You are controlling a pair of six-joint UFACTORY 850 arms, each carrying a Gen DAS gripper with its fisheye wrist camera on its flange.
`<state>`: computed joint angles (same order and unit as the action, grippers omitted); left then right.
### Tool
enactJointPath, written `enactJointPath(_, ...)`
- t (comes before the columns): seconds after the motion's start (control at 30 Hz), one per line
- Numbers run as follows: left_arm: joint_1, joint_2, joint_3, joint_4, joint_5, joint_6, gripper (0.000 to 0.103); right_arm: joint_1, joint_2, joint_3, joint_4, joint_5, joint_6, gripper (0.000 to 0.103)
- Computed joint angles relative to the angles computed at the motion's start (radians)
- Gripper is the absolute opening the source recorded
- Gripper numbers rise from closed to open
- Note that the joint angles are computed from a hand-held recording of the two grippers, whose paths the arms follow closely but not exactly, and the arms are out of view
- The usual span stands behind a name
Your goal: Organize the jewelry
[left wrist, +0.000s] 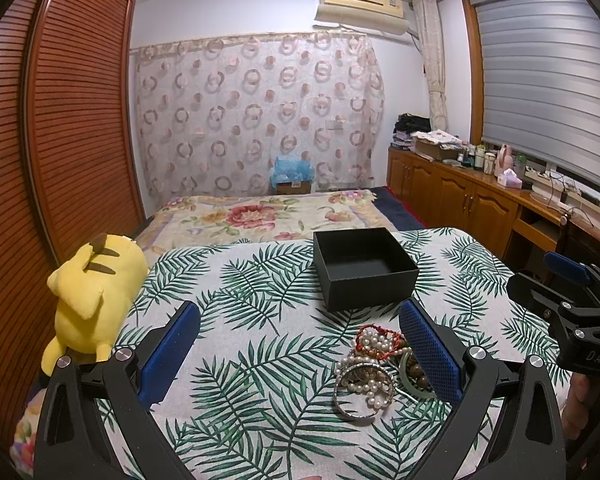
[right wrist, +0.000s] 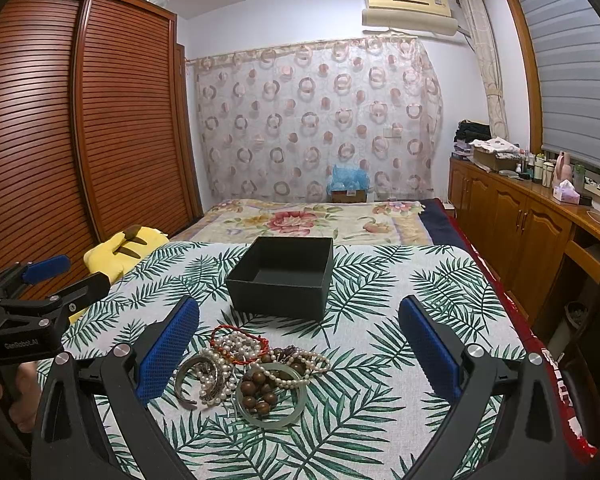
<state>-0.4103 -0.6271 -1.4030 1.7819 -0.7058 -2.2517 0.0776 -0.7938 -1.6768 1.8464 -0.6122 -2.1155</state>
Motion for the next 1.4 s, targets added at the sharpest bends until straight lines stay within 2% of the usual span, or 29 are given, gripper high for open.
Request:
enactJointPath(0.7, -0.004, 0.010, -0.009, -0.019, 0.007, 0.036, 0.097, 0.009, -0.004, -0.013, -0.014, 0.001, 0.017, 0.101)
enactJointPath(1.17, 0.033, -0.020, -0.007, -0.035, 0.117, 0.060, 0.097, -0.015, -0.044, -0.052, -0.157, -0.045, 0.089, 0.101)
enactJointPath(1.4, 0.054, -0.063, -0.027, -0.055, 0.219, 0.092, 0.097, -0.013, -0.101, -0.115, -0.302, -0.032, 0.193, 0.089)
